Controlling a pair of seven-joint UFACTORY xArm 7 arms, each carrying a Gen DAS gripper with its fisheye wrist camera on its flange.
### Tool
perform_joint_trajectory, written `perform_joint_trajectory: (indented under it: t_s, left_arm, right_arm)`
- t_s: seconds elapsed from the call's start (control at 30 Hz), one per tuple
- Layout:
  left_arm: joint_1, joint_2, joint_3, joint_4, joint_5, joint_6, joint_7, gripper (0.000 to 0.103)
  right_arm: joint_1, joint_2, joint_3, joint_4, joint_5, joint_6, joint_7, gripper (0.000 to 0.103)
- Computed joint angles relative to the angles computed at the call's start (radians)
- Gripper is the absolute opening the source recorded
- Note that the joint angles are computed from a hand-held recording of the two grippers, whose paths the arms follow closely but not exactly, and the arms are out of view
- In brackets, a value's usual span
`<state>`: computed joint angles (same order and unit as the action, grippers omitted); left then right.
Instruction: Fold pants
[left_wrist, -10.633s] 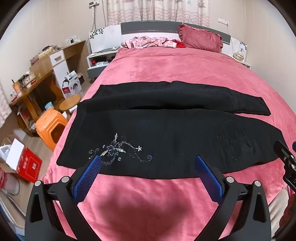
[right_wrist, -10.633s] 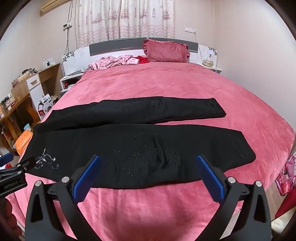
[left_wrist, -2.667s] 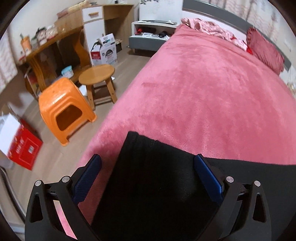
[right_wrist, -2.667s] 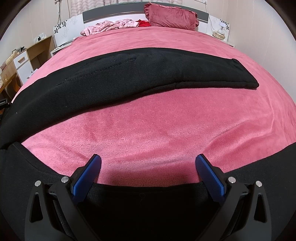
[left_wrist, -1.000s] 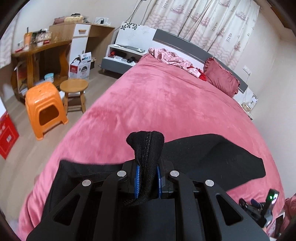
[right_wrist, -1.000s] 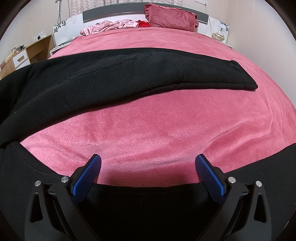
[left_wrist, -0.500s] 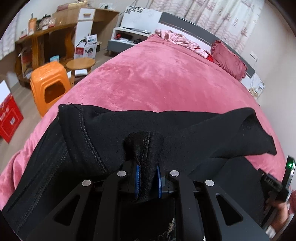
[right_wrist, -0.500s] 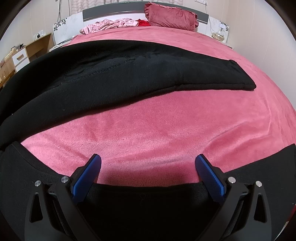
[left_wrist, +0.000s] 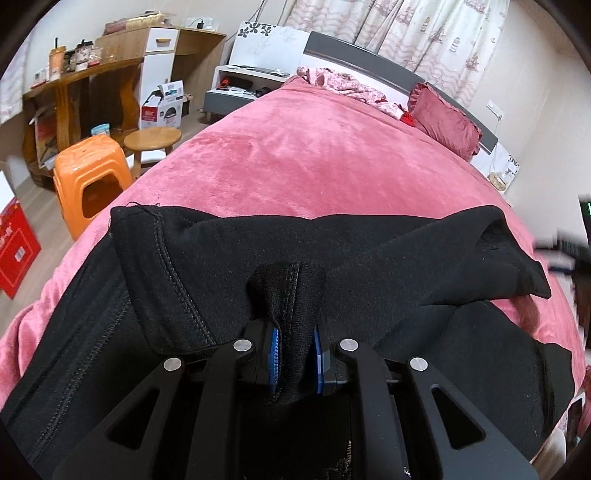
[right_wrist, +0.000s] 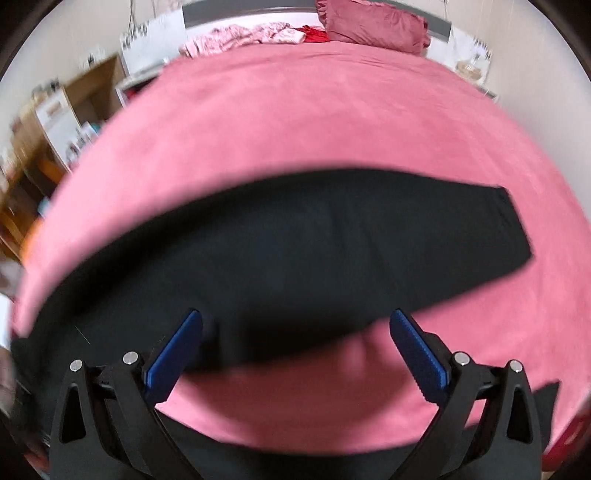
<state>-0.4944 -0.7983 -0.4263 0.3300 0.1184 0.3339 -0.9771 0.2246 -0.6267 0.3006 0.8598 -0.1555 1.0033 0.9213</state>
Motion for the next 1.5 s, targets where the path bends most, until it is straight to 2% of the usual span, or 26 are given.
perform_joint_trajectory:
  t_s: [0.1,0.23,0.33,0.4,0.47,0.53,0.63,0.73,0.87,0.93,1.03,1.17,1.27,1.3,1.37,1.43,1.5]
  left_arm:
    - [0.001,-0.001,-0.005,0.002,0.006,0.001,0.002,0.013]
    - [-0.001,-0.004,-0.008,-0.001,0.014,0.0,0.009,0.013]
    - [-0.011,-0.009,-0.003,0.0,0.016,0.01,0.022,0.013]
    - [-0.017,-0.007,0.006,0.01,0.015,0.024,0.037,0.013]
    - [-0.032,-0.02,0.031,0.014,0.002,0.035,0.056,0.013]
    - [-0.046,-0.053,0.071,0.004,-0.026,0.019,0.066,0.013]
    - [-0.047,-0.106,0.12,-0.005,-0.069,-0.01,0.079,0.013]
    - [-0.042,-0.158,0.158,-0.008,-0.106,-0.042,0.099,0.013]
    - [-0.054,-0.238,0.204,-0.021,-0.145,-0.036,0.146,0.013]
    - [-0.069,-0.293,0.226,-0.038,-0.168,-0.003,0.172,0.013]
    - [-0.083,-0.385,0.233,-0.075,-0.207,0.054,0.179,0.013]
    - [-0.099,-0.547,0.194,-0.134,-0.246,0.246,0.144,0.014]
    - [-0.12,-0.662,0.186,-0.187,-0.314,0.384,0.052,0.026]
    - [-0.125,-0.695,0.204,-0.207,-0.341,0.395,0.029,0.032]
    - [-0.129,-0.755,0.237,-0.245,-0.4,0.383,-0.022,0.035]
    - [-0.142,-0.79,0.267,-0.264,-0.446,0.376,-0.051,0.056]
    - [-0.156,-0.821,0.271,-0.27,-0.468,0.371,-0.06,0.07]
  right_arm:
    - [-0.01,0.124,-0.058,0.08,0.087,-0.097,0.03,0.101]
    - [-0.034,0.243,-0.08,0.138,0.141,-0.15,0.152,0.099]
    - [-0.033,0.286,-0.104,0.147,0.175,-0.137,0.219,0.077]
    - [-0.023,0.278,-0.134,0.111,0.224,-0.152,0.229,0.03]
    - [-0.007,0.225,-0.168,0.035,0.294,-0.225,0.202,0.019]
    - [0.0,0.165,-0.184,-0.016,0.324,-0.256,0.172,0.008]
    - [0.019,0.033,-0.215,-0.072,0.358,-0.262,0.078,0.008]
    - [0.034,-0.125,-0.209,-0.114,0.367,-0.229,0.02,0.008]
    - [0.062,-0.363,-0.17,-0.188,0.398,-0.174,0.018,0.008]
    - [0.081,-0.47,-0.129,-0.226,0.414,-0.148,0.042,0.008]
    - [0.134,-0.649,-0.04,-0.28,0.422,-0.04,0.084,0.008]
    - [0.247,-0.838,0.119,-0.372,0.507,0.094,0.218,0.009]
    - [0.347,-0.966,0.218,-0.476,0.591,0.157,0.355,0.009]
    - [0.383,-1.023,0.237,-0.526,0.628,0.169,0.414,0.011]
    - [0.43,-1.154,0.255,-0.627,0.683,0.132,0.523,0.011]
    - [0.453,-1.246,0.254,-0.678,0.669,0.132,0.586,0.013]
    - [0.454,-1.239,0.229,-0.678,0.636,0.124,0.572,0.027]
